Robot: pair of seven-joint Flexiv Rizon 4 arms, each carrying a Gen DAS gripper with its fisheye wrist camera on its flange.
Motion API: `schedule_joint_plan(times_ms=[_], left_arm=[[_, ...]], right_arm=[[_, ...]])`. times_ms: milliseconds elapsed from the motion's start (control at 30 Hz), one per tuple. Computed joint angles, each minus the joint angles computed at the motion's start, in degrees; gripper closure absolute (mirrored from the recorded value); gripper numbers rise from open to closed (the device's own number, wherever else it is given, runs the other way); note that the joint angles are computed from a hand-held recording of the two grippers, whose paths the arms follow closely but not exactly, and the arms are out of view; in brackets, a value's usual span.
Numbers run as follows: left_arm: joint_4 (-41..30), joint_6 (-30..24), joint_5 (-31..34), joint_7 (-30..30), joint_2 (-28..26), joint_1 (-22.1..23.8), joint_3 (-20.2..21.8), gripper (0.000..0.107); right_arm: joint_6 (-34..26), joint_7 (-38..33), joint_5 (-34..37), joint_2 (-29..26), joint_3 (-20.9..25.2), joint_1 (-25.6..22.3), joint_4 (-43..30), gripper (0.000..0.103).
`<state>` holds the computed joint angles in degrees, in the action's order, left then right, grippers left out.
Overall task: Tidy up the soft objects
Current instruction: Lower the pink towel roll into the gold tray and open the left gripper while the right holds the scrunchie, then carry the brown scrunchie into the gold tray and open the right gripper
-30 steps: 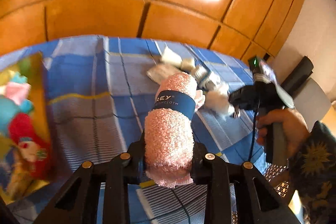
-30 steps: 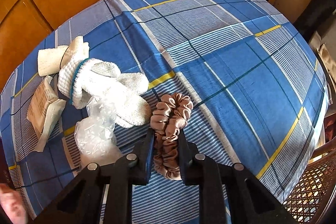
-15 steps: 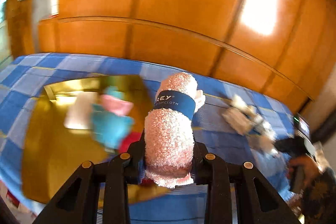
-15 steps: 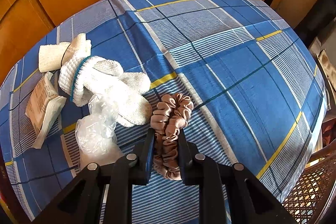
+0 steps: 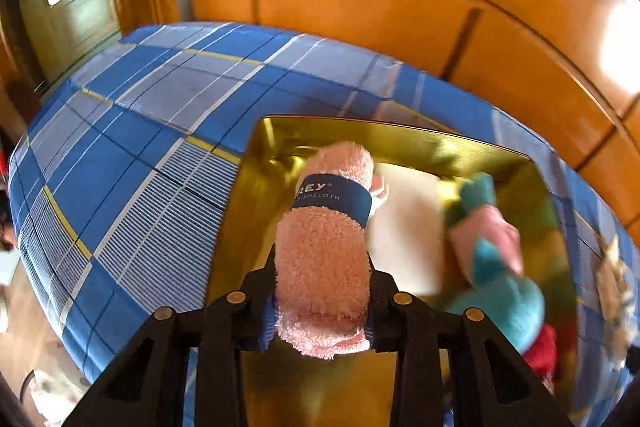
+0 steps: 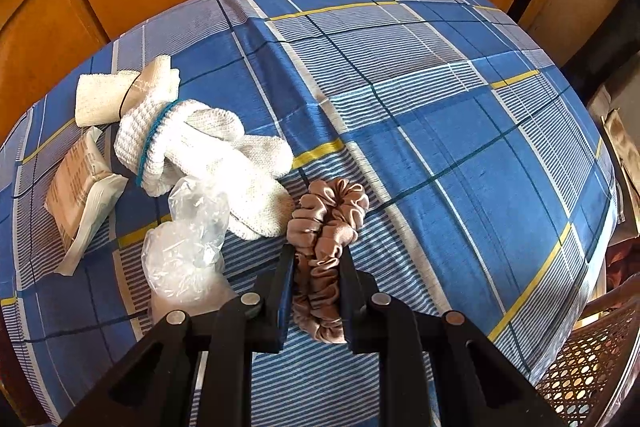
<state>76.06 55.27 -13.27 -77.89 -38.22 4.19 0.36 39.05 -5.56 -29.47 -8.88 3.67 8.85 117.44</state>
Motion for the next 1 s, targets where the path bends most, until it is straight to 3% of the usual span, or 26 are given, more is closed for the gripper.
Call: schedule_joint_plan(times_ms=[33, 133, 233, 400, 633, 733, 1000], left_arm=[[-1.29, -0.73, 0.71, -1.29, -0.94, -0.48, 1.0, 0.059], [-2.84, -2.17, 0.79, -2.25, -1.91, -0.12, 0.82, 0.046], [-0.27, 2.14, 1.88, -1.65, -0.29, -0.59, 0.89, 0.036], [7.81, 13.31, 2.04, 0.81, 4.82, -1.28, 0.42, 0.031], [24.45, 27.38, -7.88, 12.95, 14.97, 4.05, -10.92, 0.025], [28.89, 29.38, -12.66, 18.16, 17.91, 5.08, -14.2, 0.024], [33.27, 29.04, -19.93, 24.37, 21.52, 1.12, -13.54, 0.024]], right_arm=[[-0.14, -0.07, -0.07, 0.0, 0.02, 0.04, -0.03, 0.084], [-0.9, -0.41, -0.22, -0.31, 0.06, 0.26, -0.49, 0.084], [-1.11, -0.5, -0.24, -0.41, 0.06, 0.35, -0.65, 0.084], [-1.4, -0.47, -0.43, -0.52, 0.07, 0.51, -0.83, 0.084], [-2.12, -0.97, -0.74, -0.8, 0.06, 0.72, -1.28, 0.084], [-2.43, -1.04, -1.07, -0.97, 0.08, 0.92, -1.53, 0.084], [-1.61, -0.94, -1.0, -0.55, 0.09, 0.77, -1.1, 0.084]])
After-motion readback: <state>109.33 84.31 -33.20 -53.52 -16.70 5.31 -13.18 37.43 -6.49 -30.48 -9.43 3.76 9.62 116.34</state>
